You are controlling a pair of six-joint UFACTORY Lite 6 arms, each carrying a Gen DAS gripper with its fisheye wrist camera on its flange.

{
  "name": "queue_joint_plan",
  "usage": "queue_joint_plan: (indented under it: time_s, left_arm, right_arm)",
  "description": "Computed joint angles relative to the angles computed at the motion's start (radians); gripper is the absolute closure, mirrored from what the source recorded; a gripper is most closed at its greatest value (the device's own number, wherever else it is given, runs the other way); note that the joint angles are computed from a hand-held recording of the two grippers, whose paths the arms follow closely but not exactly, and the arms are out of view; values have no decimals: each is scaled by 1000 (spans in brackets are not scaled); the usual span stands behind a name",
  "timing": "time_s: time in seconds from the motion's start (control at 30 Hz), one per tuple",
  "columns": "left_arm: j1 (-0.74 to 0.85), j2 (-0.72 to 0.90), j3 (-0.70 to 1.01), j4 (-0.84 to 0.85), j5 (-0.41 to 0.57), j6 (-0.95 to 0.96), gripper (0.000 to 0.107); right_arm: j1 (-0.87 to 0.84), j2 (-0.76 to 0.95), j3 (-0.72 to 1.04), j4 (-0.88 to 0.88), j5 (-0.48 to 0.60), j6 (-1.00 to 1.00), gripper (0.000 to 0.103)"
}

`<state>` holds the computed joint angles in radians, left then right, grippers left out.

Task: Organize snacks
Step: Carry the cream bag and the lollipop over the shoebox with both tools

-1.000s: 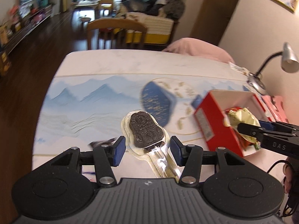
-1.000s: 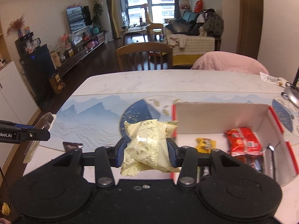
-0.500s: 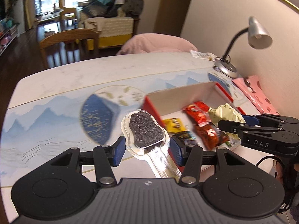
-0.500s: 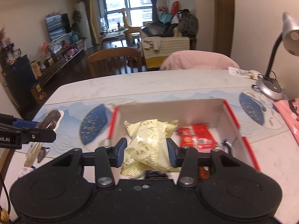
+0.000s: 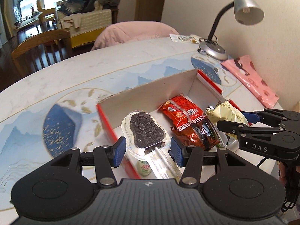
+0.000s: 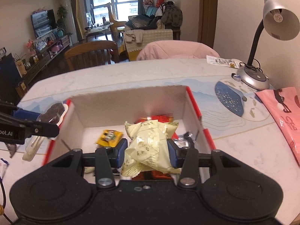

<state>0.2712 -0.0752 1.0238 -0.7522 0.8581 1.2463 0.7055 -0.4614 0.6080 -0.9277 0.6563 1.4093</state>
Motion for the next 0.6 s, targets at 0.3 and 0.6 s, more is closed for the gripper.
queue_joint_plan:
  time_s: [0.3,0.6]
  left_arm:
    - [-238,121,23,100,-214,-159,56]
    - [-377,270,102,254,-295,-335,56]
  right_arm:
    - [-155,94,-45,-46,-149,-38,58]
    - [-233,156,-40,-43,-224,-76,58]
